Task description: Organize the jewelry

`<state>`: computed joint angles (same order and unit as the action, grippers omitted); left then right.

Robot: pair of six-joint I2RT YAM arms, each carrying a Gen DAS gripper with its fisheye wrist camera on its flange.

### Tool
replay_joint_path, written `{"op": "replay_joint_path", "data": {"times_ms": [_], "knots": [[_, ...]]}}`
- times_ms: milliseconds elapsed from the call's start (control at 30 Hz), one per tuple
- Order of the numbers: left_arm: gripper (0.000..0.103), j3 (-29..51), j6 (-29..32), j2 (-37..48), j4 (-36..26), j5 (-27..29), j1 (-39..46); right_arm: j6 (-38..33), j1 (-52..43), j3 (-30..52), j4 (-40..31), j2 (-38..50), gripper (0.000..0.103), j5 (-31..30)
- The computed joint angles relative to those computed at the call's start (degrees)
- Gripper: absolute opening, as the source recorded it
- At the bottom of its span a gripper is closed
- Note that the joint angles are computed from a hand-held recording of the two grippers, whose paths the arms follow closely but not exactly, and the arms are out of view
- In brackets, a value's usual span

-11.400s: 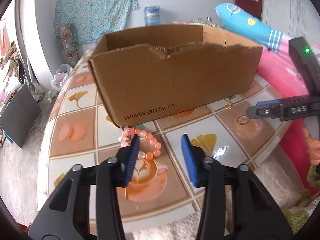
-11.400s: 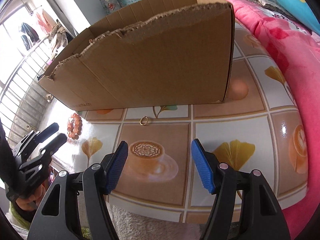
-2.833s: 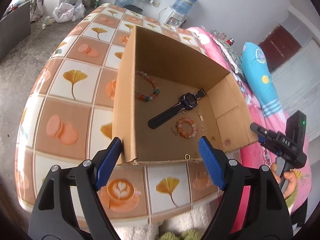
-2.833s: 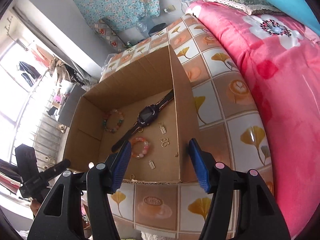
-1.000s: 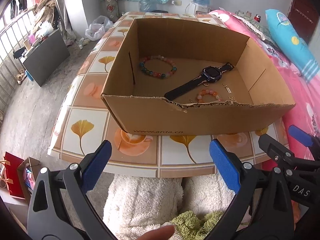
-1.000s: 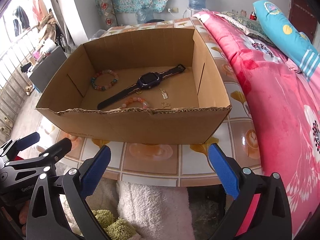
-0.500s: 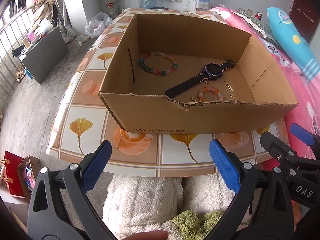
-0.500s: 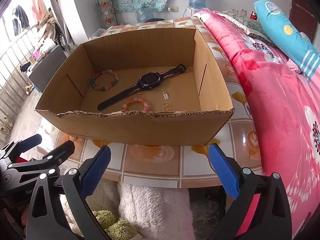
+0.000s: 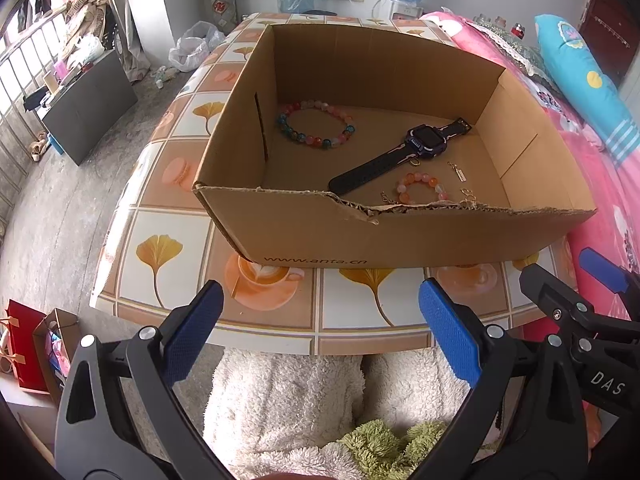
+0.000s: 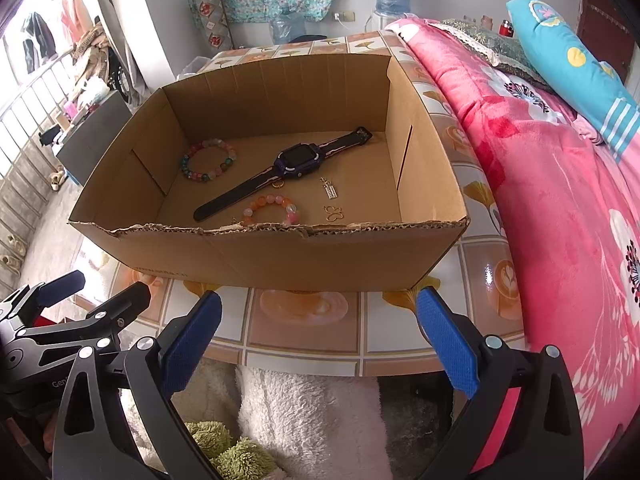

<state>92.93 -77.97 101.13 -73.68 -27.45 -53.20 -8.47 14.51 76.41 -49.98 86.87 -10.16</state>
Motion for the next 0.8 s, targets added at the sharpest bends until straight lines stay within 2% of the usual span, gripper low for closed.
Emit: {"op": "replay_joint_path", "data": {"times_ms": [800], "knots": [[0.095, -0.6, 0.2, 0.3, 0.9, 0.6, 0.3, 0.2, 0.0, 0.0, -0.1, 0.4, 0.095, 0.2]]}}
